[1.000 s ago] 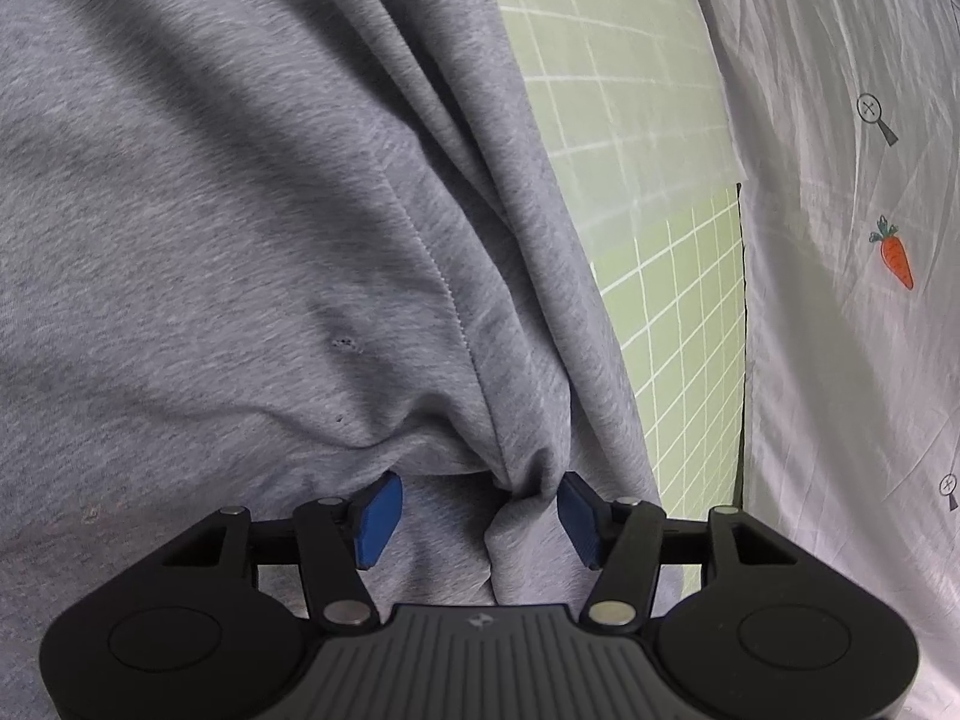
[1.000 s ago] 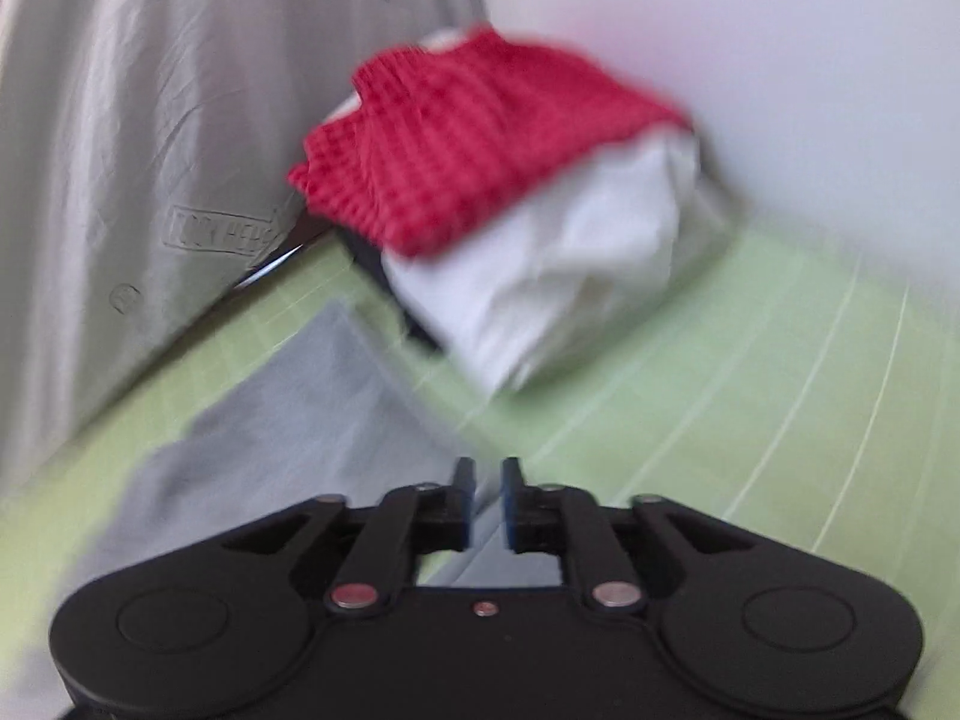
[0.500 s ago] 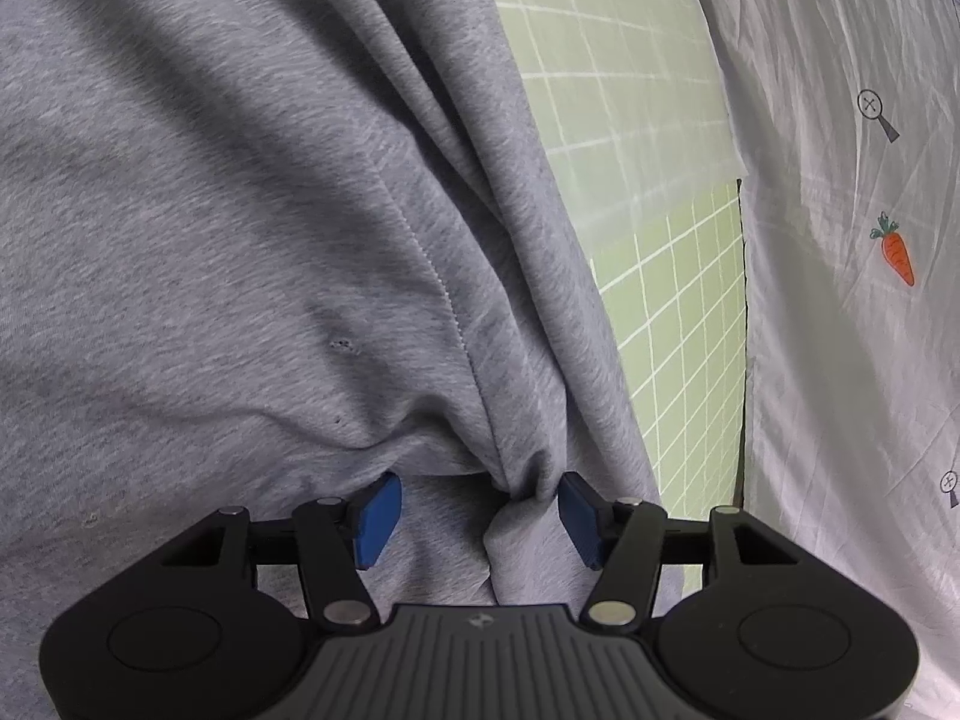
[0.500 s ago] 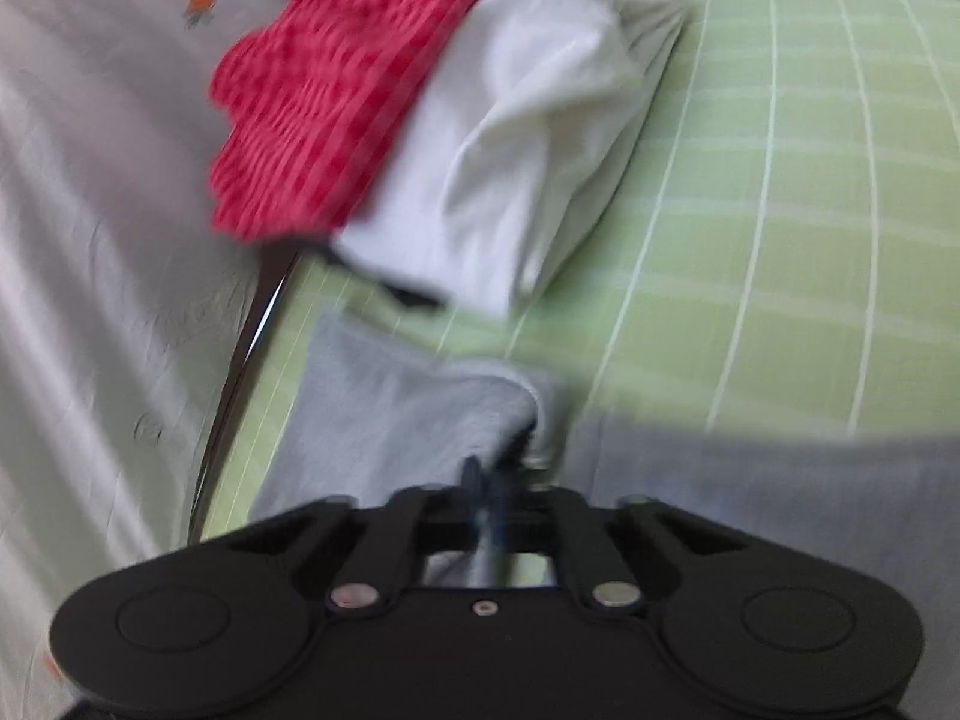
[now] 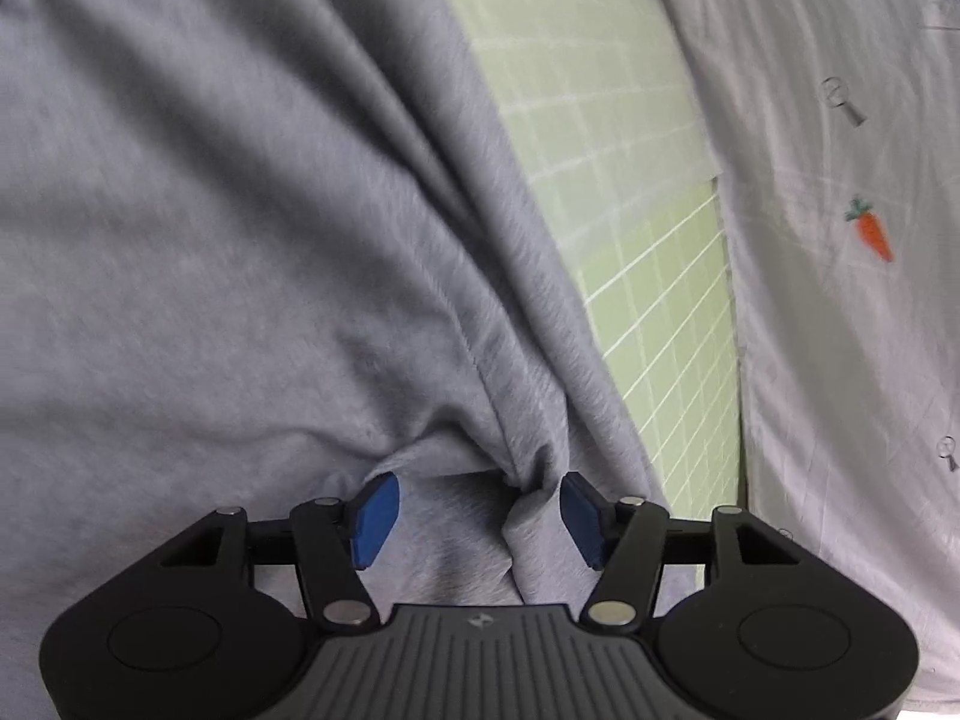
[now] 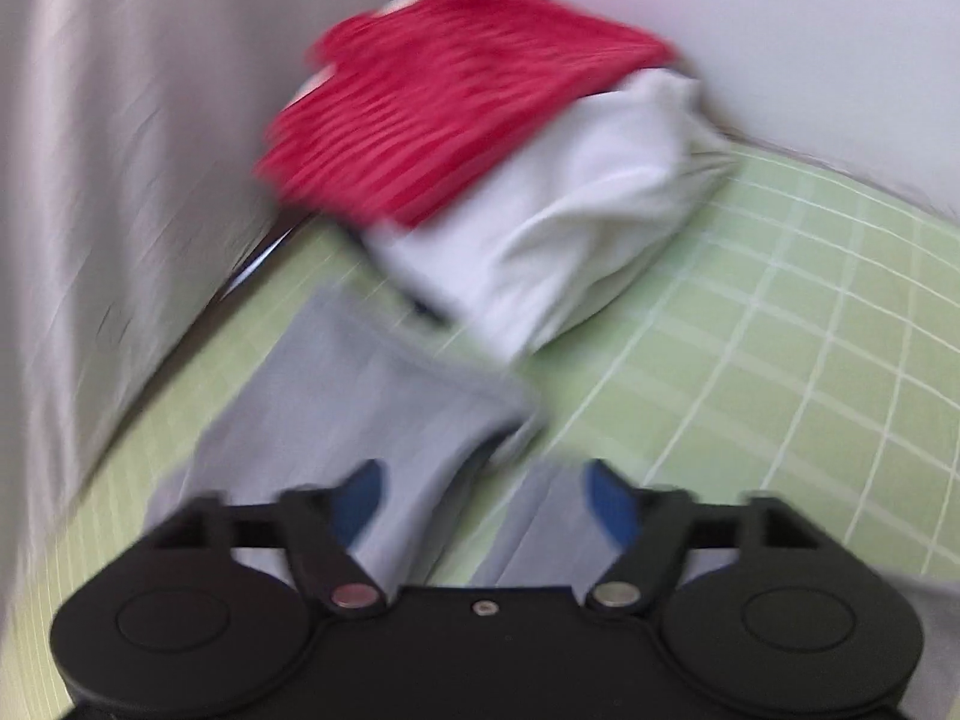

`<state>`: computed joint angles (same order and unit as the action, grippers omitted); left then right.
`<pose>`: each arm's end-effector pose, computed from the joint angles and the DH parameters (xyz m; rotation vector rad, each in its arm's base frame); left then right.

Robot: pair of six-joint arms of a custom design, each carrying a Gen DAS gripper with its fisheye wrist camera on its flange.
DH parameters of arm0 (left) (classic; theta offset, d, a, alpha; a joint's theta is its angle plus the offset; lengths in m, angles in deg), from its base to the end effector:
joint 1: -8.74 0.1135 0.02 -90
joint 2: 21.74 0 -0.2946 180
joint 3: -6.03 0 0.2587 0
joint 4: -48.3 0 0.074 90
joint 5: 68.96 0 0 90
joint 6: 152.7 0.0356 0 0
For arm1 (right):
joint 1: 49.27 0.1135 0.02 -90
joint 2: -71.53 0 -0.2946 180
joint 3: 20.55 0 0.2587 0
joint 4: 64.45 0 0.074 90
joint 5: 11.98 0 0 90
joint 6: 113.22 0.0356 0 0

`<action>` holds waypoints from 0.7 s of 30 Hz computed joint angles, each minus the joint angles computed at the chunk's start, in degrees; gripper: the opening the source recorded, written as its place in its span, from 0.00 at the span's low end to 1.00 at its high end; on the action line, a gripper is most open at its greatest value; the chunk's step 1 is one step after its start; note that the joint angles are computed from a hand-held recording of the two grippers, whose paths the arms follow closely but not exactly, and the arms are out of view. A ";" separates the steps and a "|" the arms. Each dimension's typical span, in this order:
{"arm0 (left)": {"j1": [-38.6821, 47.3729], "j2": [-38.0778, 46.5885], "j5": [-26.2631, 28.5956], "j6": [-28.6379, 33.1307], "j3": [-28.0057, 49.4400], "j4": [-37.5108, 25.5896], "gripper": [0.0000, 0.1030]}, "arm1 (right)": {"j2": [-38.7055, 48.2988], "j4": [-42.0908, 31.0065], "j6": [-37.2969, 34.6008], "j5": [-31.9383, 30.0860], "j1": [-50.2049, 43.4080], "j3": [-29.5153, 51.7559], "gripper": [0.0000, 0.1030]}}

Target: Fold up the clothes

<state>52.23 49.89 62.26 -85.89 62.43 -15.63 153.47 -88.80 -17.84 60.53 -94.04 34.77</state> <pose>0.1581 0.1177 0.2261 -1.3925 2.2905 -0.9469 0.2049 -0.1882 0.2054 0.8996 2.2316 0.0610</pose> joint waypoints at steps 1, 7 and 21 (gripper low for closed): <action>2.11 -0.14 0.48 2.55 0.71 -1.40 0.63 | -2.71 -0.23 -1.92 -0.01 1.41 -1.97 1.00; 14.49 3.51 -3.98 19.34 9.24 -6.68 0.80 | -13.91 -4.76 -1.68 6.79 18.57 -7.29 1.00; 14.67 26.08 -10.24 25.49 31.58 0.50 0.79 | -13.41 -12.93 21.08 28.13 58.80 -2.67 1.00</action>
